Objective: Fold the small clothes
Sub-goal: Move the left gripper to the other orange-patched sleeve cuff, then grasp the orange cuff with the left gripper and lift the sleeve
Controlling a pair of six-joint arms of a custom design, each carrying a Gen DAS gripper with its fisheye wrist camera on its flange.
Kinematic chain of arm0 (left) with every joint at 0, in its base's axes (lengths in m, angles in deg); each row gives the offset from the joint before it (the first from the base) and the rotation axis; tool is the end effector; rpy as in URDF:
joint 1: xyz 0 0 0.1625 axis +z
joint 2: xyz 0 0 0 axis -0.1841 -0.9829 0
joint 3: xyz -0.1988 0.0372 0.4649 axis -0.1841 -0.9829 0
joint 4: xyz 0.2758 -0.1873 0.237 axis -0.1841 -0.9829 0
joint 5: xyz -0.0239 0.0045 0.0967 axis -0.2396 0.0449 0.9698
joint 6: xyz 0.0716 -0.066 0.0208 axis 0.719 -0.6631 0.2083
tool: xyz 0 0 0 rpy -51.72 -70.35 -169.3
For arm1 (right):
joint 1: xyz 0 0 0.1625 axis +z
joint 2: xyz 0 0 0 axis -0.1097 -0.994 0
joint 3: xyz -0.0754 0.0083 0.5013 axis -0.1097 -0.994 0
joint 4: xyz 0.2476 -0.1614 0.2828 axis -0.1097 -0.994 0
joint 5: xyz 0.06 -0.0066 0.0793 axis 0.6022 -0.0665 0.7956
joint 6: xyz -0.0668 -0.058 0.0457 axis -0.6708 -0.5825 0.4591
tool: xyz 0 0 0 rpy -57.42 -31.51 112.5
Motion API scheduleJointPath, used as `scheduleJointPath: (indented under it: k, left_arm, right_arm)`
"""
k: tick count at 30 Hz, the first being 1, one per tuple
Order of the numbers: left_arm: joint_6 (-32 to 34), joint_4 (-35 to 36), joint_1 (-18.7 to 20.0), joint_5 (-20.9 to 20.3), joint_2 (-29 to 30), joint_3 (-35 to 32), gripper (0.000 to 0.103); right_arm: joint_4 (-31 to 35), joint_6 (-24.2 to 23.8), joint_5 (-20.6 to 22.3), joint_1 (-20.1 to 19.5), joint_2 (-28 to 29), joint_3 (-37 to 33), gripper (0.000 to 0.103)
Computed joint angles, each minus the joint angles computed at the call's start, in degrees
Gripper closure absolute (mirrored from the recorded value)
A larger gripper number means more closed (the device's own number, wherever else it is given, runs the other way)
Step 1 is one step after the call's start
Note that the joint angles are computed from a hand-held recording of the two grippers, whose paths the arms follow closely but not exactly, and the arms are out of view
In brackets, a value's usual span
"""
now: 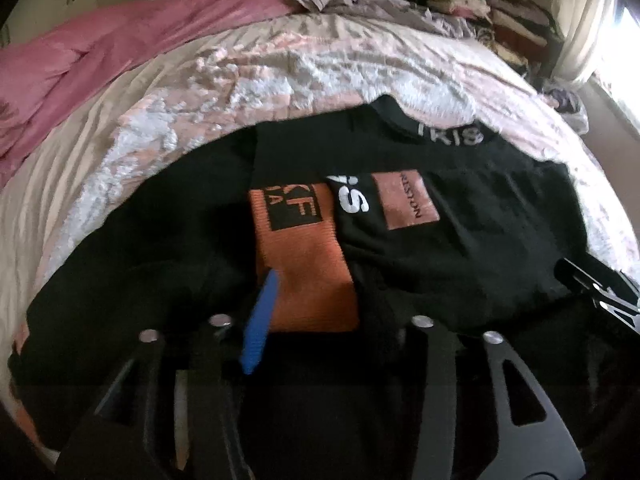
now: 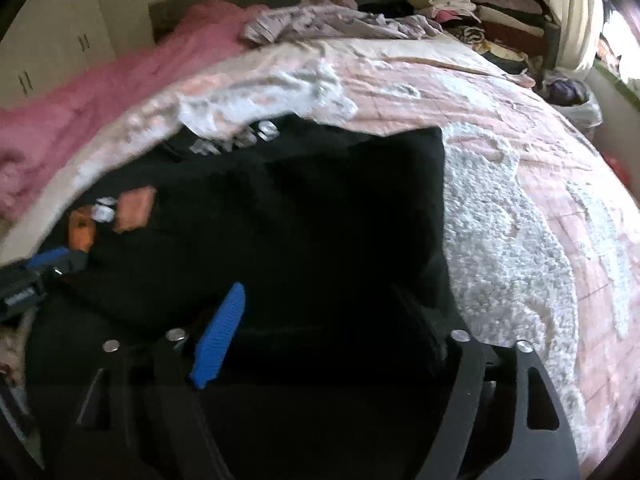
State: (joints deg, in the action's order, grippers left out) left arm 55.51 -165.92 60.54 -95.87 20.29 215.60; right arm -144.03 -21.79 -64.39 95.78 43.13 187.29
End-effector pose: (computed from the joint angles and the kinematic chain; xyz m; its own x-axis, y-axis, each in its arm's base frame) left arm -0.1150 -0.4671 0.0930 -0.7453 -0.0446 -0.6652 0.3462 0.8268 -0.4433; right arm 0.0889 -0.4841 0.0893 -0.7833 -0.1625 0.6000 -0.4702 0.7863 -0.4008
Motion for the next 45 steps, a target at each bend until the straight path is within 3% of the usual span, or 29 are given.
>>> scheduleJointPath:
  k: [2, 4, 9, 22, 32, 45]
  left_arm:
    - [-0.6, -1.02, -1.08, 0.8, -0.66, 1.14, 0.061]
    - [-1.85, -0.88, -2.12, 1.47, -1.53, 2.1, 0.048]
    - [-4.34, -0.05, -4.52, 3.93, -3.45, 4.41, 0.032]
    - [-15.68, 7.15, -8.34, 9.39, -11.24, 10.47, 0.01]
    - [-32.71, 26.07, -10.8, 12.19, -24.98, 15.03, 0.01]
    - [-57.86, 66.59, -13.16, 12.65, -48.38, 15.97, 0.01]
  right_arm:
    - [-0.95, 0.21, 1.0, 0.49, -0.47, 0.85, 0.017]
    - [-1.77, -0.16, 1.33, 1.17, -0.6, 1.51, 0.016]
    - [-3.94, 0.05, 2.63, 3.13, -0.9, 3.33, 0.007]
    - [-8.17, -0.92, 4.31, 9.41, -0.69, 6.06, 0.006]
    - [-7.53, -1.3, 3.85, 13.91, 0.66, 6.02, 0.006]
    - [-1.75, -0.96, 3.11, 20.51, 3.8, 2.65, 0.005]
